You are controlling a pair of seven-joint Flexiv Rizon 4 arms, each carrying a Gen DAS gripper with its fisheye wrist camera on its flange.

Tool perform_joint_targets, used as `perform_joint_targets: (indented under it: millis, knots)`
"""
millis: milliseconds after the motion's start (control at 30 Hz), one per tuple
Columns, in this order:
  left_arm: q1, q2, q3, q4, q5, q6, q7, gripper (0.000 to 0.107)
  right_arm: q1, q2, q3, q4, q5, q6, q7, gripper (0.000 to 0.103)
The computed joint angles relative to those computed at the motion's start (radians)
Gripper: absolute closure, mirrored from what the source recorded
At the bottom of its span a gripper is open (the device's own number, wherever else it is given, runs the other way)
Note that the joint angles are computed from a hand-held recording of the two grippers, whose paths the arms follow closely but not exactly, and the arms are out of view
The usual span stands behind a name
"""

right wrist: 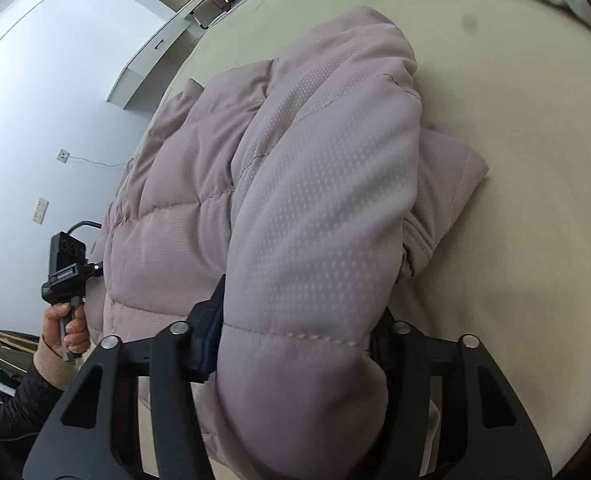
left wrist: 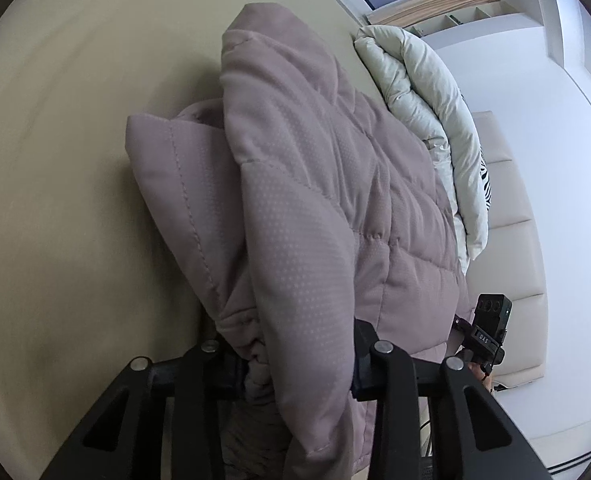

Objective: Fold large clothes
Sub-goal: 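Lay the folded coat down with both grippers and open them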

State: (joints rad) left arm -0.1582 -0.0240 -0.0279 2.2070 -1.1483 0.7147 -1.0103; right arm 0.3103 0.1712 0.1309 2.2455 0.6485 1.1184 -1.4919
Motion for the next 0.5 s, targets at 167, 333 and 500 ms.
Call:
perform_joint_targets:
  millis: [167, 333, 500]
  knots:
    - [-0.002, 0.153, 0.049, 0.111, 0.017, -0.056, -0.015, 0.071, 0.027, 0.159, 0.045, 0.085, -0.001, -0.017, 0.091, 0.057]
    - [0.001, 0.341, 0.108, 0.229, 0.113, -0.110, -0.072, 0.071, 0.074, 0.360, 0.171, 0.210, -0.022, 0.004, 0.292, 0.058]
    - [0.019, 0.508, 0.162, 0.324, 0.239, -0.176, -0.118, 0.070, 0.111, 0.516, 0.291, 0.298, -0.044, -0.007, 0.517, 0.058]
